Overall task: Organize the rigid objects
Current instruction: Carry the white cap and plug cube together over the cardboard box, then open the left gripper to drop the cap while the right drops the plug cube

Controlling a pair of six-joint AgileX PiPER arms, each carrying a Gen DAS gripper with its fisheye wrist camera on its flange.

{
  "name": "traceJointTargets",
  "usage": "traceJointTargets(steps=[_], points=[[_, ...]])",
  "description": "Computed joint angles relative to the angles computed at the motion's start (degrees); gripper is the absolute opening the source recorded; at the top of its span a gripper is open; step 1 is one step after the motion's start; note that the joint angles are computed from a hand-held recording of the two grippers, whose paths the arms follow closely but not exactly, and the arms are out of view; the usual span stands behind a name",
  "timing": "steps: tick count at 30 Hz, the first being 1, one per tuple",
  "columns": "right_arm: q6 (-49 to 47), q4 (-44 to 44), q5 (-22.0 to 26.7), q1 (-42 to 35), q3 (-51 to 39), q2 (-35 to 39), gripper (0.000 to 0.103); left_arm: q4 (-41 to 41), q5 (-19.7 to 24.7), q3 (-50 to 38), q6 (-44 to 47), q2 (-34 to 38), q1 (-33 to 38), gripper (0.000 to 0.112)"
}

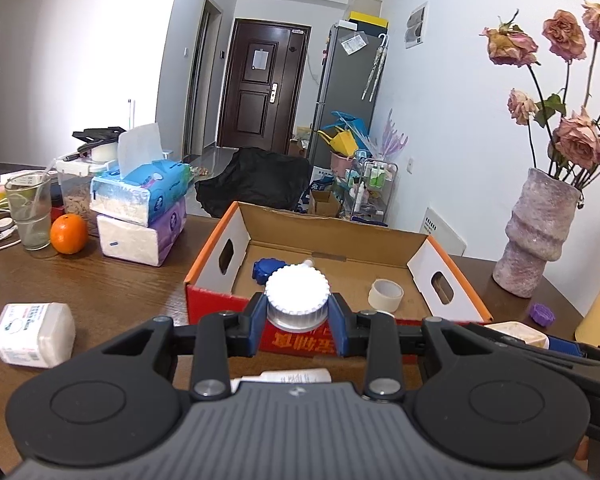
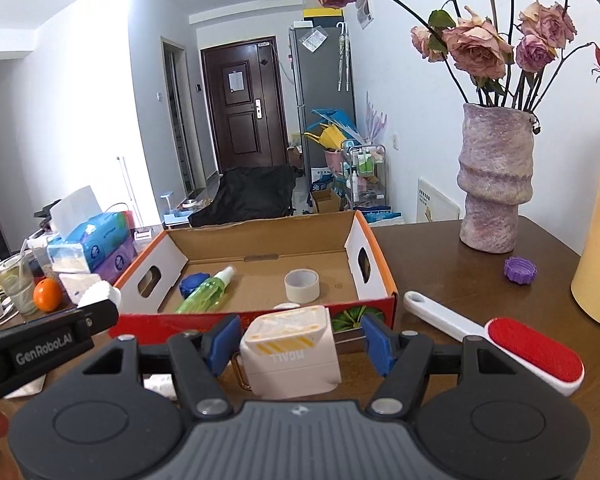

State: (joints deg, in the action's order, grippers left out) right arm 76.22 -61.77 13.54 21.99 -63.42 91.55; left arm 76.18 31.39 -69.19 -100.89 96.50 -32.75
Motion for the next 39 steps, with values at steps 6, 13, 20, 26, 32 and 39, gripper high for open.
traceJointTargets(steps=[6, 13, 20, 26, 32, 39], points=[[-4.23, 3.53, -0.38, -1.83, -5.44, 4.84, 0.065, -3.71, -1.9, -6.14, 4.08, 4.96, 2.52, 0.034], [-12.94, 11.18, -0.86, -3.69, -12.45, 10.39, 0.065, -8.38, -2.83, -14.01, 10.2, 10.88, 4.53, 0.034], [-20.12, 17.2, -0.54, -4.76, -20.03, 16.33, 0.065, -14.48, -2.77, -22.42, 17.65, 16.66, 6.41, 0.034], [-27.63, 24.18, 0.91, -5.62, -27.19, 21.58, 0.065, -19.69, -2.69, -29.18, 24.07, 21.08, 7.86, 0.034], [-33.61, 29.26, 2.36, -6.21, -34.3, 26.63, 0.065, -24.09, -1.47, -36.12, 30.18, 25.65, 9.11, 0.034], [-40.78, 35.75, 4.03, -7.04, -42.35, 32.15, 0.065, -29.25, 0.86, -44.24, 36.94, 30.95, 10.32, 0.034]])
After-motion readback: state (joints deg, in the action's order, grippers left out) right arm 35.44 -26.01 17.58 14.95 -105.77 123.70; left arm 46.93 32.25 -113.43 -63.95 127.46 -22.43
